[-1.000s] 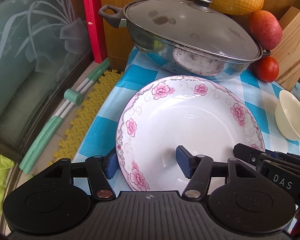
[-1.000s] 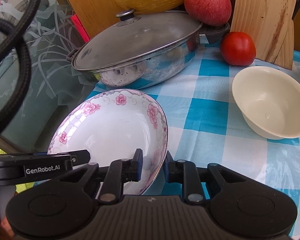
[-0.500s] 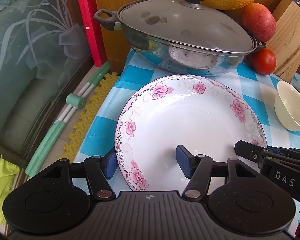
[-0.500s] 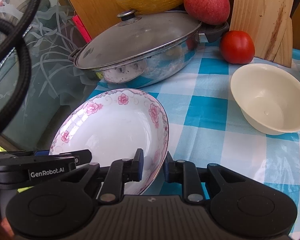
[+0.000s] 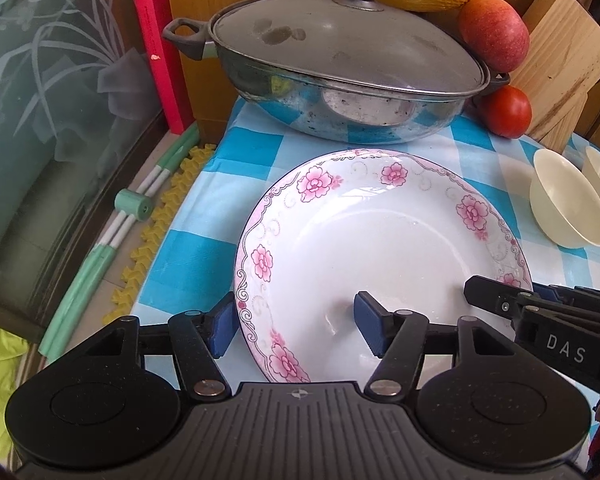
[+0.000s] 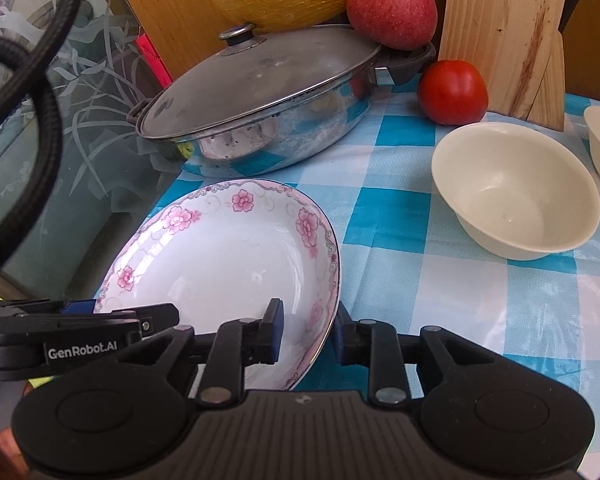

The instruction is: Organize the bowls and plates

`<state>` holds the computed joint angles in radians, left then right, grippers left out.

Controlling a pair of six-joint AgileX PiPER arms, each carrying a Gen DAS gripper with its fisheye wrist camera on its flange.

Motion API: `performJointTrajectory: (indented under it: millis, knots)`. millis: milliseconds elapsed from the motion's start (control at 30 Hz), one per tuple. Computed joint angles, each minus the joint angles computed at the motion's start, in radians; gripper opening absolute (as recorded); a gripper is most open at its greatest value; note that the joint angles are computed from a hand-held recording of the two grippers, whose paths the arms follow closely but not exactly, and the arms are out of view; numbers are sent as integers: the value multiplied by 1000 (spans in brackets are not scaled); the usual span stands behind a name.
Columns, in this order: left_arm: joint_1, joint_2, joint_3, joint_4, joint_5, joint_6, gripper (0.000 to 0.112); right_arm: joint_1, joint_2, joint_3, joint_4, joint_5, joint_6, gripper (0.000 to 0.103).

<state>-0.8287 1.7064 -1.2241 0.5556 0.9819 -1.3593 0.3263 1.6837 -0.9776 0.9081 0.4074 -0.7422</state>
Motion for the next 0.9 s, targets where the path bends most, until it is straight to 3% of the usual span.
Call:
performJointTrajectory:
  millis: [533, 767, 900]
  knots:
    - [-17, 0, 1, 43, -14, -41, 76, -30, -20, 27, 191, 12, -154, 27]
    - [1, 20, -10, 20, -19, -23, 76, -19, 9, 12, 150, 2, -120, 27]
    - [18, 10, 5, 6, -40, -14, 80, -50, 24, -4, 183, 57, -136, 29]
